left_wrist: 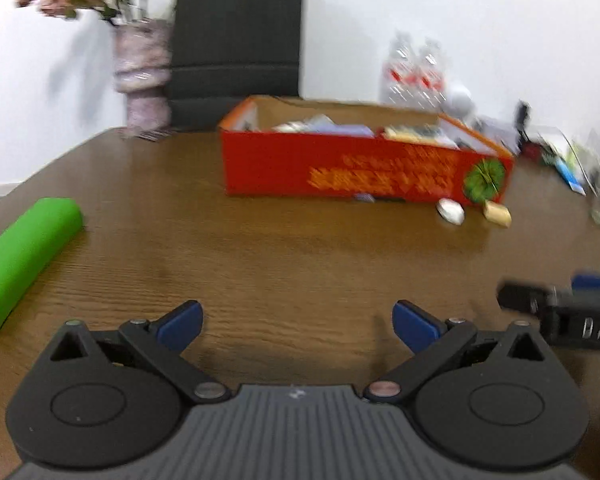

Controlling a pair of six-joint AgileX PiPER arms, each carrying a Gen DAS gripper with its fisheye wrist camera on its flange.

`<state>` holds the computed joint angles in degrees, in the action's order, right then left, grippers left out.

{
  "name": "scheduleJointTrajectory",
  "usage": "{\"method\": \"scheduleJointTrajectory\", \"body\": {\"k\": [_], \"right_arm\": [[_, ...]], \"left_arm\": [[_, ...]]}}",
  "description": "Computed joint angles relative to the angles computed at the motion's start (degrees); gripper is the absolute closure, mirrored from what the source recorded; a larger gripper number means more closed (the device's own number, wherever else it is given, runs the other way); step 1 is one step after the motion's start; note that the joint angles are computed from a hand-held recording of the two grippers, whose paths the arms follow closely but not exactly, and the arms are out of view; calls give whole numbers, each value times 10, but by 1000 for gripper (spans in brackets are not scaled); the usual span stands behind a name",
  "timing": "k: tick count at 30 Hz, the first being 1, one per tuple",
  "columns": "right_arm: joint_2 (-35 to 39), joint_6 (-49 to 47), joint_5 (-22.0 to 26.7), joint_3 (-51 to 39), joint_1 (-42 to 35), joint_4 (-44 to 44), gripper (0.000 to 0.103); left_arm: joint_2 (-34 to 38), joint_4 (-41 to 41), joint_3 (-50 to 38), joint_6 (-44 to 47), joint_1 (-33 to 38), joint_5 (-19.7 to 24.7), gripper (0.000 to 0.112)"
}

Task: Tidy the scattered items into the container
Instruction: 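Move both tools back toward the white cap and yellow block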

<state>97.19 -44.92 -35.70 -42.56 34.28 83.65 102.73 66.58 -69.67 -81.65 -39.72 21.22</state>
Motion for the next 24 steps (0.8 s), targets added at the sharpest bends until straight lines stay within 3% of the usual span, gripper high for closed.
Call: {"method": "scheduleJointTrajectory", "body": {"k": [2, 5, 10, 18, 21, 23, 24], "right_arm": [[3, -22, 22, -5, -11, 28, 0], [6, -33, 26, -8, -13, 39, 0], [28, -141, 7, -45, -1, 119, 0], [23, -146, 9, -43, -1, 122, 0], [22, -146, 11, -43, -2, 120, 0], [12, -155, 54, -32, -27, 79, 1], [3, -182, 88, -29, -55, 68, 8]], "left_arm": [[2, -12, 0, -7, 7, -4, 9], [9, -108, -18, 75, 17, 1, 9], [20, -104, -33, 84, -1, 42, 9], [31, -118, -48, 132, -21, 72, 9], [31, -128, -48, 148, -19, 64, 9], [29, -176, -48, 203, -3, 33, 9], [28, -196, -48, 229, 4, 18, 9]]}}
